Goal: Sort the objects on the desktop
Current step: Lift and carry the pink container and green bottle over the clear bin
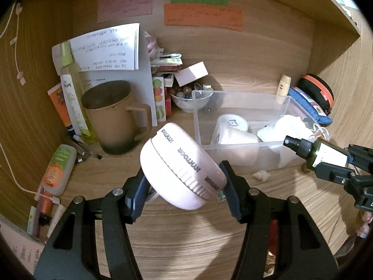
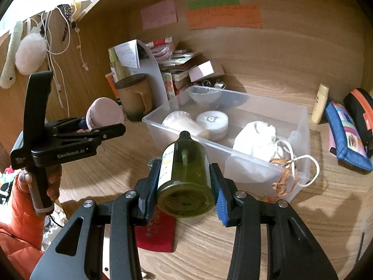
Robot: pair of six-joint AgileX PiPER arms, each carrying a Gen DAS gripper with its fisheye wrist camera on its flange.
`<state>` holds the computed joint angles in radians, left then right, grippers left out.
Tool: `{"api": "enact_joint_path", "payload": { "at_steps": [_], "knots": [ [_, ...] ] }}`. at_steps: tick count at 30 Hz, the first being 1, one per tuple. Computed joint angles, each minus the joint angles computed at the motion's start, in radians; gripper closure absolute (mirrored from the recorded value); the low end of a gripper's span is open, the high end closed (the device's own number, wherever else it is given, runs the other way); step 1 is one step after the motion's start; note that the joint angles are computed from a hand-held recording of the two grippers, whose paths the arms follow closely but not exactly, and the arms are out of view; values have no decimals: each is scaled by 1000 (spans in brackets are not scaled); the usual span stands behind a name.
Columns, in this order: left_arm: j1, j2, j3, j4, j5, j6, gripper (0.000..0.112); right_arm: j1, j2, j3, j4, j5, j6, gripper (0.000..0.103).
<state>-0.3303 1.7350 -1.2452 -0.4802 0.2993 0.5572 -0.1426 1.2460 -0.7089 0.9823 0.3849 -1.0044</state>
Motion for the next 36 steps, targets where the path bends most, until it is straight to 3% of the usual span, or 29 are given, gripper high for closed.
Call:
{"api": "enact_joint_path", "payload": {
  "at_steps": [5, 15, 29, 36],
  "knots": [
    [-17, -12, -15, 40, 3, -46, 54, -82, -9, -9, 99, 79, -98, 65],
    [-61, -13, -77, 79, 21, -101, 54, -197, -26, -40, 156, 150, -176, 65],
    [-108, 102, -317, 146, 146, -176, 54, -286, 30, -118, 188, 152, -241, 65],
    [-130, 176, -439, 189, 198, -224, 54, -278, 100, -194, 128, 150, -199, 65]
  ]
}}
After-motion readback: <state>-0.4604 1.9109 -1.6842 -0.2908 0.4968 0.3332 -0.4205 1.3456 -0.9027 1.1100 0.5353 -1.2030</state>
